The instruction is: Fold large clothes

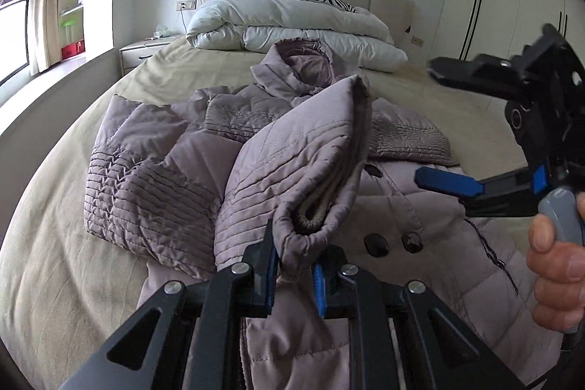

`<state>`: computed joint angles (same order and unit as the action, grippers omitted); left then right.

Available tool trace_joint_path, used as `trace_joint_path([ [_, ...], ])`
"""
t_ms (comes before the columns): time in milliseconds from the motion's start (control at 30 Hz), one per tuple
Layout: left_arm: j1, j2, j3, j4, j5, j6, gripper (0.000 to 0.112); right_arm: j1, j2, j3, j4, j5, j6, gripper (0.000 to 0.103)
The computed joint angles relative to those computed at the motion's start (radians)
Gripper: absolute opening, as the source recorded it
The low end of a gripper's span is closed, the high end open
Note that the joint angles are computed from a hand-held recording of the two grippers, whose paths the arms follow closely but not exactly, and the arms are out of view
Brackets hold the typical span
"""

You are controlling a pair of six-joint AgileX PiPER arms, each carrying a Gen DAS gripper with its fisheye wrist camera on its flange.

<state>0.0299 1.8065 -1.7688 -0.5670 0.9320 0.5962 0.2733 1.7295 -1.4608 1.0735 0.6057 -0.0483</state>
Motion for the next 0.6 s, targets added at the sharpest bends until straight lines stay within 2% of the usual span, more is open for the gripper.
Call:
trace_joint_path([
  [67,-0.002,0.006,-0.013,0.009,0.001,0.004,0.018,-0.003,0.100,-0.132,-0.065,0.079,0.090,0.088],
  [133,-0.019,0.006,-0.013,0.025,-0.009,-0.005,0.018,0.004,0.192,-0.247,-0.070,0.147,0.120,0.074],
  [200,-0.020,0.015,-0.025,0.027,-0.004,-0.004,0.018,0.015,0.274,-0.366,-0.114,0.208,0.186,0.067],
  [267,-0.019,0.019,-0.028,0.024,0.001,-0.004,0.019,0.020,0.349,-0.479,-0.118,0.266,0.204,0.042],
  [367,-0.017,0.015,-0.020,0.015,-0.011,0.001,0.025,0.035,0.431,-0.658,-0.239,0.340,0.319,0.028],
  [400,-0.010,0.008,-0.011,0.000,-0.014,0.013,0.034,0.043,0.442,-0.692,-0.270,0.349,0.342,0.026],
  [433,-0.001,0.004,-0.010,-0.018,-0.008,0.023,0.048,0.045,0.452,-0.736,-0.302,0.366,0.367,0.022],
  [500,0.026,-0.023,0.024,-0.068,-0.028,0.054,0.066,0.034,0.444,-0.769,-0.311,0.367,0.377,0.019],
  [533,0.043,-0.042,0.051,-0.099,-0.049,0.075,0.073,0.023,0.435,-0.784,-0.309,0.366,0.380,0.018],
  [600,0.071,-0.049,0.063,-0.132,-0.067,0.091,0.079,-0.004,0.418,-0.837,-0.310,0.376,0.396,0.017],
])
